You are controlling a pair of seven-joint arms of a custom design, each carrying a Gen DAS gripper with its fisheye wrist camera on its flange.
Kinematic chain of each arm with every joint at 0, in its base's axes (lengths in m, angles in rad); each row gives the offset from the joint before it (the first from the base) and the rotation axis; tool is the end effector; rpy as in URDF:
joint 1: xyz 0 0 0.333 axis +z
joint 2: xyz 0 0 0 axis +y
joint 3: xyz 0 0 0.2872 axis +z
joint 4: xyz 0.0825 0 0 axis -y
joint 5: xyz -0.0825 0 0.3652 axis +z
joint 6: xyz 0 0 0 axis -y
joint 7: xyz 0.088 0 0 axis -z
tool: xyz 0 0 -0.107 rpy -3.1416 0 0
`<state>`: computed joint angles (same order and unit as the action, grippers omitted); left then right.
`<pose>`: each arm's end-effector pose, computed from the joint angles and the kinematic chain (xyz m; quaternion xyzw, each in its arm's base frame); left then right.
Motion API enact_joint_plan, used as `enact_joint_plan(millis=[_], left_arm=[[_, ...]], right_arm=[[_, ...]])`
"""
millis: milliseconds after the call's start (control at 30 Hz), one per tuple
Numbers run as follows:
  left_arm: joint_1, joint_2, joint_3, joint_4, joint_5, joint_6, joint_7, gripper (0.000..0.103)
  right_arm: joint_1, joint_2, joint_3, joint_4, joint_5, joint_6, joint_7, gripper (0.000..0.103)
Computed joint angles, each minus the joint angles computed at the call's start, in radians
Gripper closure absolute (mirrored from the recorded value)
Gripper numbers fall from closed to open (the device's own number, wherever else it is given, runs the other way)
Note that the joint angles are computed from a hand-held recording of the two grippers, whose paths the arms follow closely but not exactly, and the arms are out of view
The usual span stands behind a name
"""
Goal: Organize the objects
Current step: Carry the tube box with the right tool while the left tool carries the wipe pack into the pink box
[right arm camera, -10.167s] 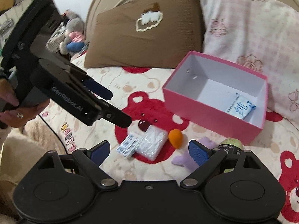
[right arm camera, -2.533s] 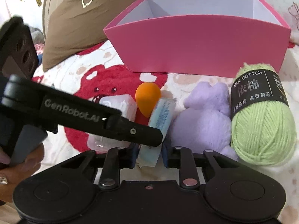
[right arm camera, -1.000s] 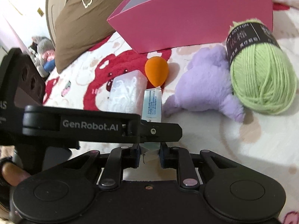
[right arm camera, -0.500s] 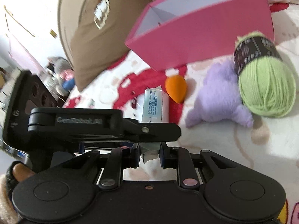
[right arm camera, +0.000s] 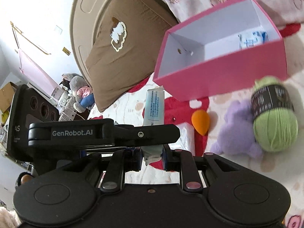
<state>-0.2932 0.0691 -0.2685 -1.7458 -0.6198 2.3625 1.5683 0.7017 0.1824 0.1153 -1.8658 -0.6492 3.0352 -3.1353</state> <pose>0.5125 -0.3257 0.5639 0.5770 -0.7253 0.3573 0.1154 0.3984 0.4846 0.5083 -0.5666 0.6671 0.0233 0.4831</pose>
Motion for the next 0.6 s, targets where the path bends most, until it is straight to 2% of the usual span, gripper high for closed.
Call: enact_joint_plan(millis=[100,200,300,467,600], left_arm=[[0.001,0.043,0.001,0.094,0.017,-0.051,-0.037,0.06],[0.003,0.112,-0.003,0.219,0.045,-0.113,-0.061,0.06],[-0.001,0.195,-0.006,0.363,0.085,-0.172,-0.098,0.06],[-0.003,0.344,-0.013,0.61,0.133,-0.269,-0.175,0.061],[-0.014,0.449,-0.017,0.788,0.172,-0.307,-0.21,0.061]], right_arm=[[-0.073,-0.011,0.084,0.026,0.187,-0.056,-0.223,0.08],[-0.095,-0.041,0.1,0.03,0.297,-0.094,-0.328,0.079],[-0.123,-0.035,0.12,0.092,0.432,-0.172,-0.466,0.079],[-0.135,0.033,0.114,0.291,0.567,-0.38,-0.594,0.079],[-0.109,0.114,0.082,0.483,0.538,-0.543,-0.611,0.079]])
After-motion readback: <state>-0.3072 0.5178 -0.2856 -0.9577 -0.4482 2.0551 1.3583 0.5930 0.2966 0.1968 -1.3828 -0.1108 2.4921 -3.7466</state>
